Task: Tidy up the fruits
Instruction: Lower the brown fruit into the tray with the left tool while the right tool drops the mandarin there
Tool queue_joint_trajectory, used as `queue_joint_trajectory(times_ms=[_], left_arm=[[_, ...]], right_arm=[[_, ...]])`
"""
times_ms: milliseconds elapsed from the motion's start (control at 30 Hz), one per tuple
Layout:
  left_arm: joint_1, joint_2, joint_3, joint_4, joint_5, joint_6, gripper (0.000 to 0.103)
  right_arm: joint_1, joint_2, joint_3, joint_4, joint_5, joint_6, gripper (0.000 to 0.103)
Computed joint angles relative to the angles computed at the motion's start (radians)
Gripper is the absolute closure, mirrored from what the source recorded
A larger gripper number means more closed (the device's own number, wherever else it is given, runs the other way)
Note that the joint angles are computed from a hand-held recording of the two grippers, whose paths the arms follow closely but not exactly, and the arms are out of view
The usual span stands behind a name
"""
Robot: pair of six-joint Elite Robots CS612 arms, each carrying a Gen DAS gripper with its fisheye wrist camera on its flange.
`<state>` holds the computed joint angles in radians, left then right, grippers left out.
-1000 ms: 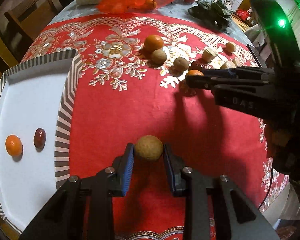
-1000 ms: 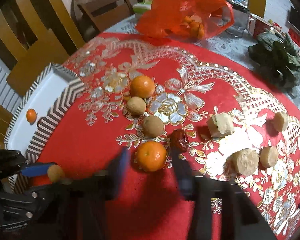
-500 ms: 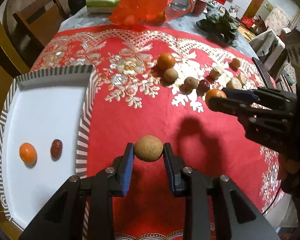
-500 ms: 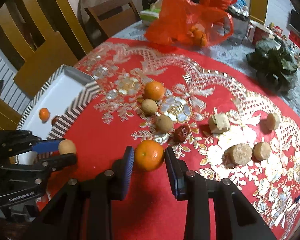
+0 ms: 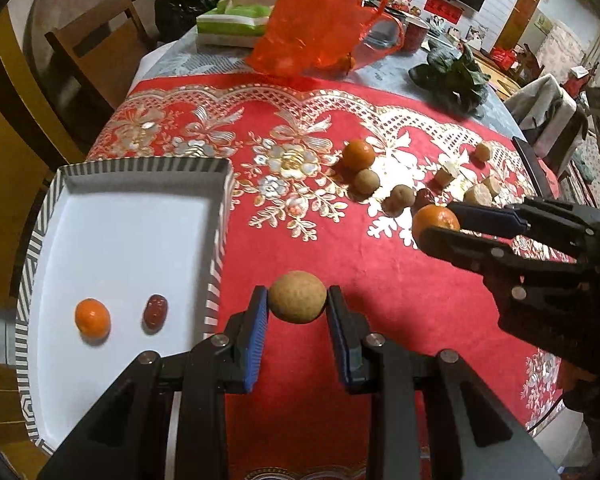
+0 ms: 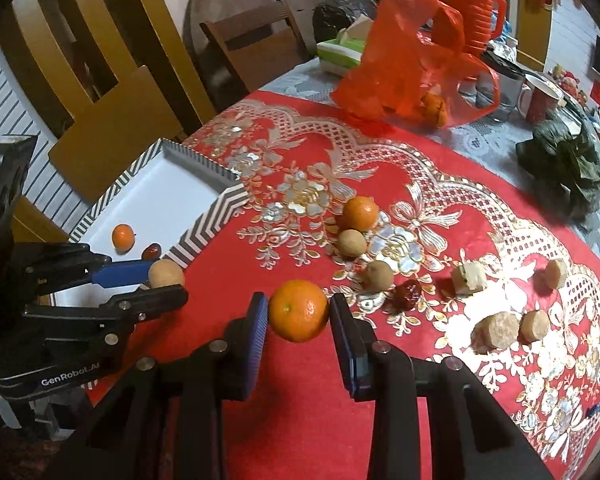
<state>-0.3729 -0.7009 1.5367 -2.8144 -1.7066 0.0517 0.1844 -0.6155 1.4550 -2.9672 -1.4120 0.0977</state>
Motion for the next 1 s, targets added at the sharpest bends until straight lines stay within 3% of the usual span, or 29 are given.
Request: queue_joint_trajectory(times_ms=[433, 1000], left_arm=[[0.021, -0.002, -0.010, -0.028, 0.026, -0.026, 0.074], [0.076, 0.001, -0.013, -0.021, 0.067, -0.085, 0.075]], right_arm=[[0.021, 0.004, -0.034, 0.021, 0.021, -0.040, 0.068], [0.060, 0.062, -0.164, 0.113, 0.070, -0.124, 0.068]])
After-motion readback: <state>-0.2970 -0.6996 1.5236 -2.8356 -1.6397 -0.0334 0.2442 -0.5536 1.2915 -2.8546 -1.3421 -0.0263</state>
